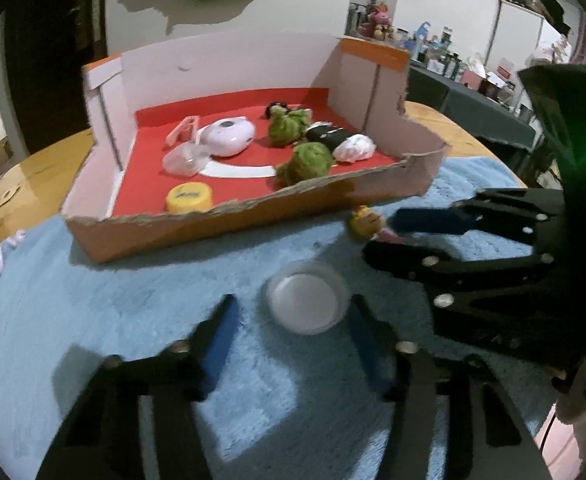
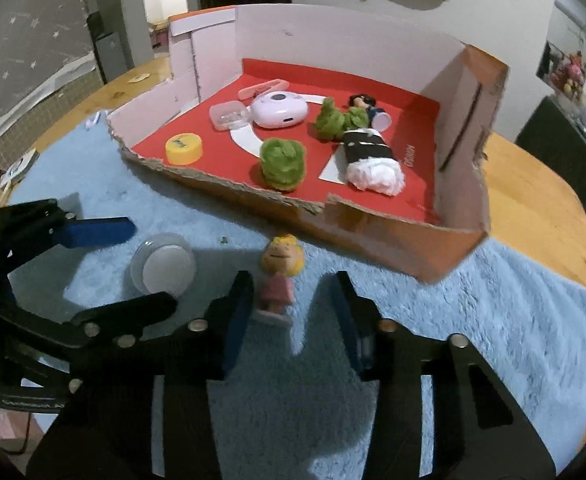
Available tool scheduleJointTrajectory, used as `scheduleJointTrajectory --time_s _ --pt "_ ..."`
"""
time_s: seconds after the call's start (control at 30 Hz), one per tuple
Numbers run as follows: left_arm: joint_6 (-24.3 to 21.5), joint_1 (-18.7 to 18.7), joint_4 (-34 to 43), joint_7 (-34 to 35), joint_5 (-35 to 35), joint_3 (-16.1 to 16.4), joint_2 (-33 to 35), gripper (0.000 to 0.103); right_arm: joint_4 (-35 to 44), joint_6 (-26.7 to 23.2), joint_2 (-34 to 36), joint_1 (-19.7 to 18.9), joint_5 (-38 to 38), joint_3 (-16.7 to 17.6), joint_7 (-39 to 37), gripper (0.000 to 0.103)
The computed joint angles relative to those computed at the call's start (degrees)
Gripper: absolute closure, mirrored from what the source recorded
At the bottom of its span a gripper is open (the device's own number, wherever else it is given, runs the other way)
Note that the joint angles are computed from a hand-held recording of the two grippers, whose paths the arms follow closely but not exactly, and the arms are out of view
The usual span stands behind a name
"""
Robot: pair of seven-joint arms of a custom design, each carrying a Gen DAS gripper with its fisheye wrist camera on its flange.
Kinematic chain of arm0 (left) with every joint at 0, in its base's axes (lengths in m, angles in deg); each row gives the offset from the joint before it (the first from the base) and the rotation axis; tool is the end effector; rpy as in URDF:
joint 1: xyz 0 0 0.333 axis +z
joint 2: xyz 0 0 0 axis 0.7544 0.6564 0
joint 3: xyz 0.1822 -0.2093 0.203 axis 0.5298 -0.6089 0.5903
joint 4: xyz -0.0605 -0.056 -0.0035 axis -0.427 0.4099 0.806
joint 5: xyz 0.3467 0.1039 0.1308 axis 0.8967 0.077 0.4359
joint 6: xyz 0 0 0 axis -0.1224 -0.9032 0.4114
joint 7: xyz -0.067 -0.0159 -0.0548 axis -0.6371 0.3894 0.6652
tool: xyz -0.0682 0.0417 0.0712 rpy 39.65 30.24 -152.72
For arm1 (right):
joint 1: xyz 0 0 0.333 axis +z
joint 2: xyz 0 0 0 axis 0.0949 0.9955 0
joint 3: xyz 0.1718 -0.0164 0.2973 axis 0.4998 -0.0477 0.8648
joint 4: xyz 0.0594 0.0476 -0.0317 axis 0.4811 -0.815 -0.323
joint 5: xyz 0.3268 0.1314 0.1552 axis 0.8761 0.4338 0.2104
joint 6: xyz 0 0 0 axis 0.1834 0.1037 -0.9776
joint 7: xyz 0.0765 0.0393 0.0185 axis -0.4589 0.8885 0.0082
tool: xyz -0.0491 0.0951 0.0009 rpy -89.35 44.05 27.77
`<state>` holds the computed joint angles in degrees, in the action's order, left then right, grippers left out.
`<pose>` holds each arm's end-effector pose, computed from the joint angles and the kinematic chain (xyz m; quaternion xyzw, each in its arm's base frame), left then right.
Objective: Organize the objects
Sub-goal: 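Close left gripper on white lid while right gripper closes on blonde doll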
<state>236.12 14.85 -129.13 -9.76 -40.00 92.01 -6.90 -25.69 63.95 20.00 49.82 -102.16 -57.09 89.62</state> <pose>0.6467 -0.4210 0.2740 -0.7217 0.5936 -0.2900 0.2067 0.6550 0.4302 0.2679 -0.6971 0.6354 -0.2761 0.1848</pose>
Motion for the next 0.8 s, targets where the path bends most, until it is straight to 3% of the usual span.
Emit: scheduleJointTrajectory --time_s 0.1,0.2,0.37,0.6,0.8 --pt "2.20 0.15 -0.33 -1.44 0.02 0.41 -0.09 0.061 0.56 0.51 0.61 0.02 -0.21 0.19 -1.18 0.083" --pt "6.26 0.36 -1.98 -3.35 -0.02 1.09 -0.74 0.061 -0.08 1.40 0.20 -0.10 0.26 0.55 -1.91 0.083" --pt "7.54 -1.75 -4.63 -6.01 1.12 3.69 -2.58 0.061 -2.44 3.96 -0.99 1.26 0.19 -0.77 -0.76 0.083" --pt "9.38 -6.87 -9.86 -18.81 11.64 10.25 -7.83 0.061 -8.80 10.48 -5.01 4.33 -0.59 -4.23 3.44 0.083" --pt "7.22 -5.37 -9.79 -22.74 17.99 8.54 -9.72 0.061 -10.71 12.04 -6.34 6.63 -0.74 -7.12 5.67 0.083"
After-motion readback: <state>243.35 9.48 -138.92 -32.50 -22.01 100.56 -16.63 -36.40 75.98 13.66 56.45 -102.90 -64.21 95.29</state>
